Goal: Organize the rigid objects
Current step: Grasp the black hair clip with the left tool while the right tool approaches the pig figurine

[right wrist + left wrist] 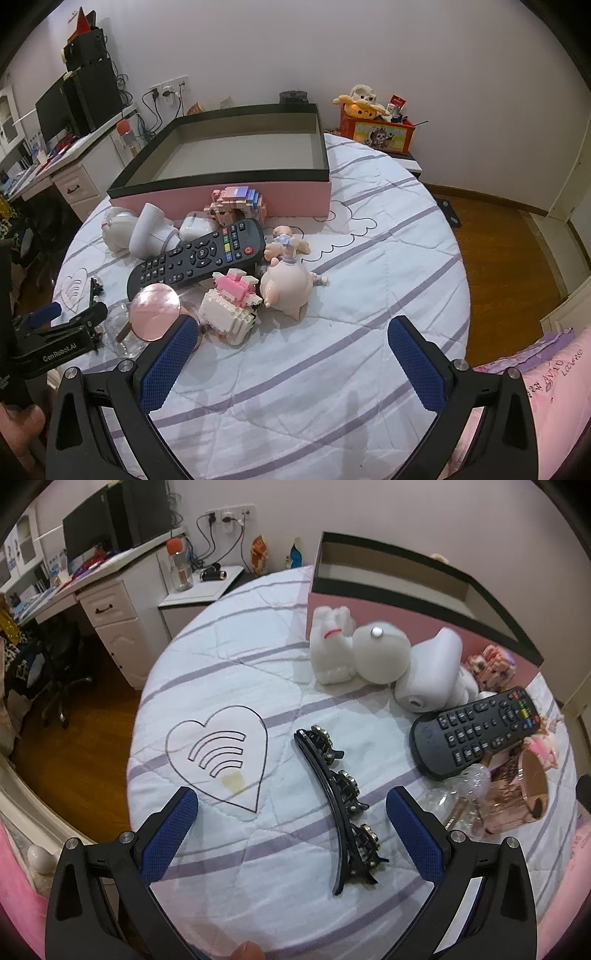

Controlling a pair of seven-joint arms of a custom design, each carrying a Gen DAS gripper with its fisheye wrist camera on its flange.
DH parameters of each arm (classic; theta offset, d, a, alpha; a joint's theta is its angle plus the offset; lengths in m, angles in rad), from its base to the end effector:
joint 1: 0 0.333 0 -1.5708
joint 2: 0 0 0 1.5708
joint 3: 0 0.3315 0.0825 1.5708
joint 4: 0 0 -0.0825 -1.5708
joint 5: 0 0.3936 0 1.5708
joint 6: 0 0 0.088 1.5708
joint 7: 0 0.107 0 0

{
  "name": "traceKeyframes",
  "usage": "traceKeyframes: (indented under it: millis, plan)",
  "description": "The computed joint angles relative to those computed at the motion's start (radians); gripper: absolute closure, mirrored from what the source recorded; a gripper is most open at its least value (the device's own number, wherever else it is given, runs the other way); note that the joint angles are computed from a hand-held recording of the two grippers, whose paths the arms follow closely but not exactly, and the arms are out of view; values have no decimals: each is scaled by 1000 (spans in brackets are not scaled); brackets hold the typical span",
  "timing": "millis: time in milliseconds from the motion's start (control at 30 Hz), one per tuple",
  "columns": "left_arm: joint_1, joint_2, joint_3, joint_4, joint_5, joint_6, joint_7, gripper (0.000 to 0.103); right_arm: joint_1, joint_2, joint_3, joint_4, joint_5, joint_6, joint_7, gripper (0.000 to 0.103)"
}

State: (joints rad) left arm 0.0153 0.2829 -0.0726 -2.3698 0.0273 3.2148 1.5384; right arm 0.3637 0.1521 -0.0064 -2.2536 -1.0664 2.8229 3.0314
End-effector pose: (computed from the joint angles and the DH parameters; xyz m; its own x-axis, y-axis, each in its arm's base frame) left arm 0.5599 -0.0343 0.2764 -0.0511 -0.9984 0.0247 -0.8454 0.0301 -0.5333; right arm 0.5110 0.2376 0.3322 -0.1381 -0.9904 -0.0099 -0.7968 0.1170 -0.5928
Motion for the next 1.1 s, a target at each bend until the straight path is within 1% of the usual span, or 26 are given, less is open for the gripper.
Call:
traceKeyframes:
  millis: [33, 67, 100, 233, 300, 367, 467, 567, 633, 667, 700, 733, 767, 833, 900, 933, 1000, 1033, 1067, 1100]
  plan:
    - [-43, 9, 43, 5, 5, 0, -11, 1, -1, 6, -1, 3, 2, 3, -3, 0]
    - [-60, 14, 61, 10, 9, -4, -16, 1, -2, 11, -1, 6, 7, 3, -9, 0]
    - [-62, 19, 62, 13, 11, -1, -18, 1, -3, 16, -2, 9, 15, 6, -16, 0]
    - [-44, 29, 47, 25, 13, 6, -13, 1, 1, 25, -9, 15, 31, 13, -31, 0]
    - [-55, 35, 59, 31, 15, 8, -15, 1, 4, 29, -14, 20, 34, 14, -36, 0]
    - [-52, 41, 57, 34, 15, 16, -14, 1, 7, 33, -17, 23, 37, 14, -40, 0]
    - [-20, 53, 29, 41, 16, 31, -1, 1, 8, 38, -20, 26, 50, 14, -51, 0]
    - [6, 58, 3, 40, 21, 45, 16, 4, 11, 46, -23, 32, 64, 15, -63, 0]
    - [45, 63, -35, 44, 27, 54, 30, 10, 15, 51, -26, 37, 71, 13, -67, 0]
    - [64, 63, -55, 40, 32, 64, 38, 16, 17, 52, -28, 38, 73, 13, -69, 0]
    - [69, 62, -60, 36, 33, 74, 41, 28, 18, 53, -30, 38, 73, 13, -70, 0]
    - [85, 61, -74, 31, 38, 89, 46, 35, 19, 53, -31, 37, 76, 13, -72, 0]
    - [109, 62, -96, 29, 46, 95, 48, 44, 20, 54, -32, 39, 77, 14, -72, 0]
    - [180, 68, -158, 28, 71, 101, 50, 53, 23, 58, -34, 41, 82, 13, -75, 0]
    - [224, 72, -192, 31, 87, 100, 46, 68, 26, 61, -37, 44, 82, 13, -74, 0]
    - [273, 76, -233, 34, 102, 98, 42, 71, 26, 62, -37, 44, 85, 12, -76, 0]
    - [371, 89, -315, 41, 125, 87, 32, 82, 29, 62, -39, 45, 87, 12, -76, 0]
    - [406, 93, -344, 43, 134, 82, 30, 85, 29, 62, -39, 45, 87, 12, -77, 0]
    - [467, 103, -398, 45, 148, 75, 31, 85, 30, 62, -40, 45, 87, 11, -76, 0]
    - [547, 118, -470, 46, 162, 67, 32, 85, 30, 62, -40, 45, 87, 11, -76, 0]
